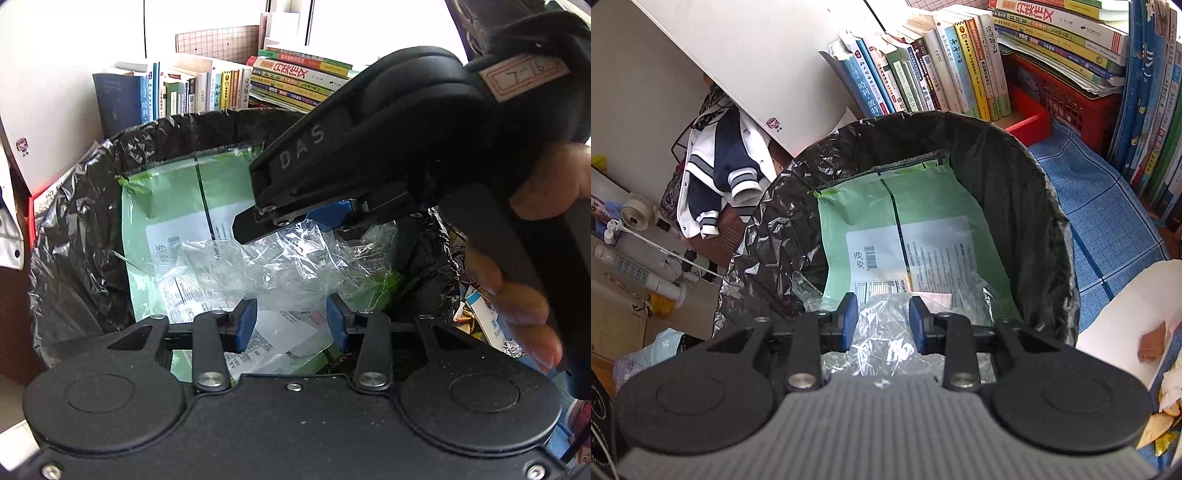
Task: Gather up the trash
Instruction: 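Lower the clear wrapper into the bin and open the right gripper, then move both grippers from the bin back to the remaining litter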
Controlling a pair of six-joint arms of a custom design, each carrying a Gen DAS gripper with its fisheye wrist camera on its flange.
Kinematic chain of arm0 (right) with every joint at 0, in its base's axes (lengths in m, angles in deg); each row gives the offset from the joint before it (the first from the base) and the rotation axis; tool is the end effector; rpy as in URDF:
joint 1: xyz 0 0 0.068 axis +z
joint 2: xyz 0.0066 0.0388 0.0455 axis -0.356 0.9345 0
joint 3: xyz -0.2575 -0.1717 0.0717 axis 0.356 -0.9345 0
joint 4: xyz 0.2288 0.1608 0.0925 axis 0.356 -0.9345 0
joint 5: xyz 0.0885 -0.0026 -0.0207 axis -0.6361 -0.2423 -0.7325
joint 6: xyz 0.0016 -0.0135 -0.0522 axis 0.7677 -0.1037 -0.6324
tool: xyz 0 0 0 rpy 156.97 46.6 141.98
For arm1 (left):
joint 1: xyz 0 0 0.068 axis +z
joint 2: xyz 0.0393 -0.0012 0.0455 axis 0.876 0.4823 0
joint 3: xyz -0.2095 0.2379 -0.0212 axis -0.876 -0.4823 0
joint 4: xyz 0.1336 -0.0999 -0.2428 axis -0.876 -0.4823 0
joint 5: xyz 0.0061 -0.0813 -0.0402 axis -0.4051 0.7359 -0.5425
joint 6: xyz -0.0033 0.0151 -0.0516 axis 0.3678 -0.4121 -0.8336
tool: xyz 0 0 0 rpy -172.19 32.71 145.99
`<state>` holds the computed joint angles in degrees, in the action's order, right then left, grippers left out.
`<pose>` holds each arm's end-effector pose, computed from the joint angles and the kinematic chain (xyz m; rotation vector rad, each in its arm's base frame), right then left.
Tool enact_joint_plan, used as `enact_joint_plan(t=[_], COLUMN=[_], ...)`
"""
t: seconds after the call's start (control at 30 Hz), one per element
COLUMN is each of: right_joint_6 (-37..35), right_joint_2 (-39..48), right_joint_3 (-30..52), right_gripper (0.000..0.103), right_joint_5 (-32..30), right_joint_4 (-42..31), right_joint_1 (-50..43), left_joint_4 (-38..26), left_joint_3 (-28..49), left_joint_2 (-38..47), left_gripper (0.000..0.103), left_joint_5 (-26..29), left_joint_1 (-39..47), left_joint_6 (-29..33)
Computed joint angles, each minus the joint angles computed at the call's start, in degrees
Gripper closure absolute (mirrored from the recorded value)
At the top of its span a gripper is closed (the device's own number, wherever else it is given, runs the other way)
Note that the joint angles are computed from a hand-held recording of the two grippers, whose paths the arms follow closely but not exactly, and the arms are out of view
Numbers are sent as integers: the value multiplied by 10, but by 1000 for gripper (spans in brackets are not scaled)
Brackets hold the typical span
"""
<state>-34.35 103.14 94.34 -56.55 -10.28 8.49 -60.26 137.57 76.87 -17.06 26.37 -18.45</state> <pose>0.4162 0.2574 0.3499 -0.7721 2.5770 1.0010 0.2331 -0.1442 0.3348 -0.2917 2.4211 -0.0379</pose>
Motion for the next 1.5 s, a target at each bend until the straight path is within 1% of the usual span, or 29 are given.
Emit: enact_joint_plan(t=[0.03, 0.07, 0.1, 0.2, 0.27, 0.33, 0.43, 0.53, 0.67, 0.73, 0.87, 0.97, 1.07, 1.27, 1.4, 1.5], right_joint_6=[4, 8, 8, 6, 8, 13, 15, 19, 18, 22, 13, 2, -29, -97, -148, -167], right_joint_2=[-4, -8, -12, -17, -16, -12, -10, -9, -11, -15, -39, -61, -88, -167, -207, -239], right_joint_3=[-5, -11, -15, -13, -9, 2, 12, 15, 11, 12, 7, 2, -1, -66, -117, -181], right_gripper=[57, 51, 48, 45, 45, 45, 42, 42, 42, 42, 36, 34, 30, 27, 24, 23], right_joint_5=[-5, -12, -17, -14, -15, -18, -21, -23, -19, -25, -21, -20, -1, 46, 62, 62], right_joint_4=[5, 12, 17, 19, 19, 11, 5, 3, 3, 3, 1, -8, -32, -40, -48, -19], right_joint_1=[-2, -5, -8, -11, -14, -17, -20, -21, -19, -23, -38, -59, -80, -140, -196, -239], left_joint_4=[-3, -6, -8, -13, -17, -21, -28, -36, -28, -43, -35, -22, -12, 18, 52, 75], left_joint_3=[3, 6, 9, 19, 26, 32, 41, 52, 51, 56, 50, 44, 47, 63, 71, 79], left_joint_2=[0, -1, -4, -15, -22, -29, -40, -50, -58, -44, -39, -42, -40, -22, -7, 15], left_gripper=[59, 57, 57, 52, 49, 47, 44, 43, 39, 39, 39, 39, 39, 39, 37, 37], left_joint_5=[-7, -13, -20, -38, -49, -62, -86, -106, -107, -105, -82, -82, -82, -82, -82, -81], left_joint_1=[-3, -7, -11, -31, -43, -55, -73, -91, -91, -82, -64, -67, -76, -113, -151, -179], left_joint_6=[0, 0, 2, 10, 18, 21, 26, 25, 42, 27, 19, 26, 30, 45, 64, 74])
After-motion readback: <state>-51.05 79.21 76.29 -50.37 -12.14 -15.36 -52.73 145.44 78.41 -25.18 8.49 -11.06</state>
